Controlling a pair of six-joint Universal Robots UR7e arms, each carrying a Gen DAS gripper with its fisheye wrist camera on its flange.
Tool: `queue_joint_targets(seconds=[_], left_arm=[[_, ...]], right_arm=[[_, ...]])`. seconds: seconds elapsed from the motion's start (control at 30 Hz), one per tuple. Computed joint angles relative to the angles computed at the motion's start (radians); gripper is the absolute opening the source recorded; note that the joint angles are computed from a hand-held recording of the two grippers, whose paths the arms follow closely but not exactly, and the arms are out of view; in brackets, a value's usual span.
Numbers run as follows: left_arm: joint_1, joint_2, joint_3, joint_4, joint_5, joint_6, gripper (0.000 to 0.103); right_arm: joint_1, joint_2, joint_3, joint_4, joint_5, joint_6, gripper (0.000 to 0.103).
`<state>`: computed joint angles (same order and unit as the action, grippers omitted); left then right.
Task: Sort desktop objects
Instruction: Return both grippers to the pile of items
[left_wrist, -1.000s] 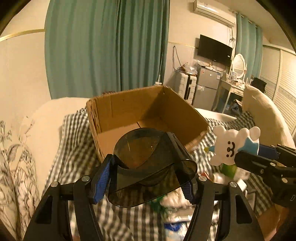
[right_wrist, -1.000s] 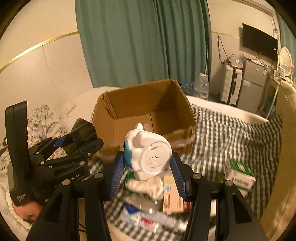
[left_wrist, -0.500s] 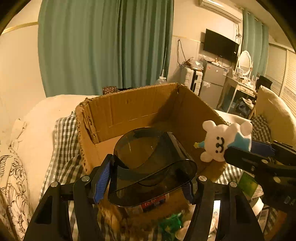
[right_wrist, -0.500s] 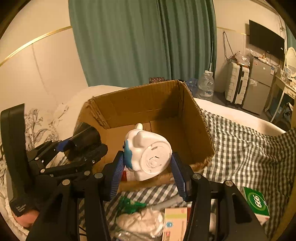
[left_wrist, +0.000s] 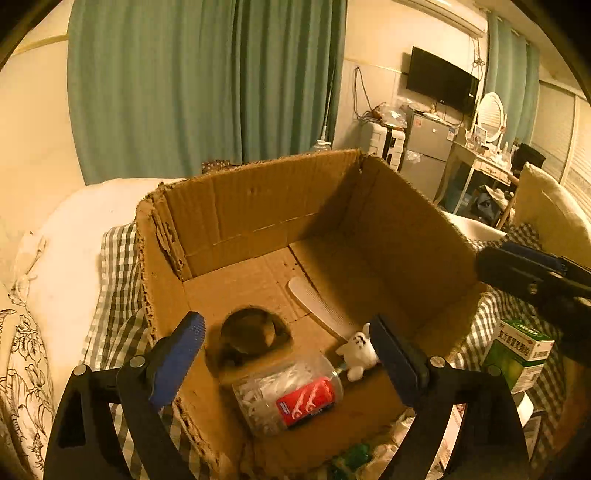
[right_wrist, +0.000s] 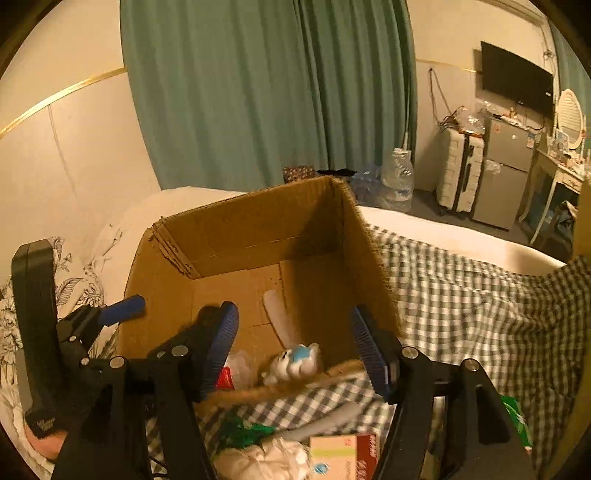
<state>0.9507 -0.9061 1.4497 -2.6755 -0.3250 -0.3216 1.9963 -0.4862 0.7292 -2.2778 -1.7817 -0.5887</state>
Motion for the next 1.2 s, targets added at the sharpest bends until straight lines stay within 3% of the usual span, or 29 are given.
queue_joint_targets(seconds=[0.23,0.5,0.73,0.87,0.97,1.07,1.2], left_arm=[[-0.063,-0.021,0.018,0.092,0.056,-0.109,0.098],[-0.148,-0.027,0.025,0.099,0.124,-0.106,0.102],[-0.203,-0.027,0.054,0.078,0.159,-0.113,0.103],[-0.214,-0.045,0.103,0.112,0.149,-0.186,0.103],[-0.213,-0.052,0.159,0.064,0.112,-0.187,0.103],[-0.202,-0.068,0.191,0.205,0.090,-0.328,0.103],[-0.176,-0.074,0.235,0.260,0.039,-0.442,0.103]], right_arm=[[-0.004,-0.126,0.118,-0.037,-0.008,0.015,0.063],[0.005,-0.266,0.256,-0.108,-0.018,0.014,0.063],[0.002,-0.363,0.363,-0.185,-0.029,-0.015,0.082],[-0.011,-0.403,0.430,-0.213,-0.050,-0.026,0.090],[-0.029,-0.426,0.488,-0.224,-0.085,-0.025,0.092],[-0.054,-0.442,0.548,-0.243,-0.110,-0.008,0.092],[-0.092,-0.446,0.601,-0.239,-0.121,0.026,0.092]])
